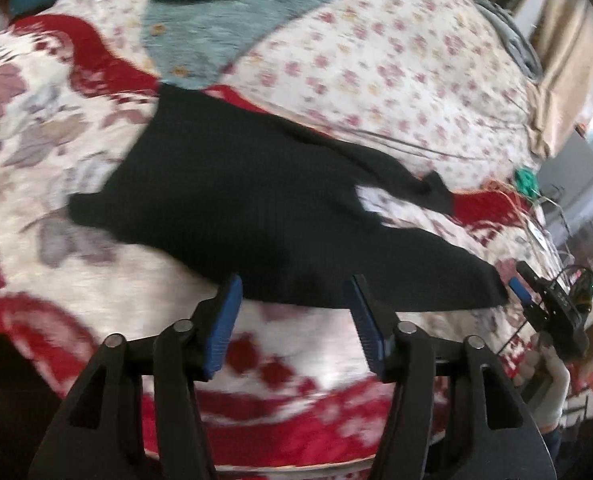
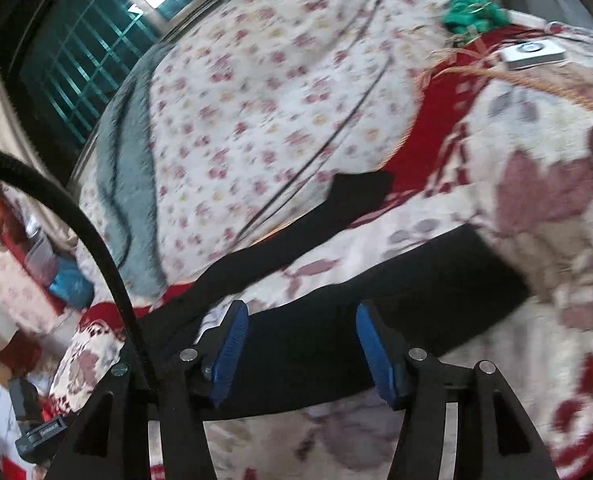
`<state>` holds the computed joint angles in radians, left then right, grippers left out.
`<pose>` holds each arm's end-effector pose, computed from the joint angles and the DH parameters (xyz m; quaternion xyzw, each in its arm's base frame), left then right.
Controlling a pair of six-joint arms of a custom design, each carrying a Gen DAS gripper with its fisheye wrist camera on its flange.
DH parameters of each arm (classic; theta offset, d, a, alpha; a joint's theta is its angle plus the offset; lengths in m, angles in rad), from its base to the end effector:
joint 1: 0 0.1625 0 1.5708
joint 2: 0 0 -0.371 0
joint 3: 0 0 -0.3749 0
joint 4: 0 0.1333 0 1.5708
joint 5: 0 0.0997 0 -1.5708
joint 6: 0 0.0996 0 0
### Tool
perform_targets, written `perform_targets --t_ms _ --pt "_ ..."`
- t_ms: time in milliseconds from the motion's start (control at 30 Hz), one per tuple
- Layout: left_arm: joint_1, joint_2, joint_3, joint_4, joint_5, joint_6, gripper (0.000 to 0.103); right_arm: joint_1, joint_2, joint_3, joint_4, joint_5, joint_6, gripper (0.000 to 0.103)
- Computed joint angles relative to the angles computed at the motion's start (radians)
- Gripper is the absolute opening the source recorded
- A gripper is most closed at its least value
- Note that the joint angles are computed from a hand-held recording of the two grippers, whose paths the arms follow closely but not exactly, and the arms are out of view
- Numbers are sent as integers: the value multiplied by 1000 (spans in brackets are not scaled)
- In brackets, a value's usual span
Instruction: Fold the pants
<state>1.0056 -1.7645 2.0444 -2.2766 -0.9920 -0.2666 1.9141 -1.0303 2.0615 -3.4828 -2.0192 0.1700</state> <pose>-0.0632 -0.4503 0.3883 0.0797 0.9353 -0.2980 0.1733 0.2586 -0.4558 0.1787 -0.0181 -0.8868 0.4531 0.0890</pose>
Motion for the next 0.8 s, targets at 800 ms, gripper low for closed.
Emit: perform_targets --t_ms 800 --pt "86 206 -219 -110 -47 61 66 -85 118 -211 234 133 6 59"
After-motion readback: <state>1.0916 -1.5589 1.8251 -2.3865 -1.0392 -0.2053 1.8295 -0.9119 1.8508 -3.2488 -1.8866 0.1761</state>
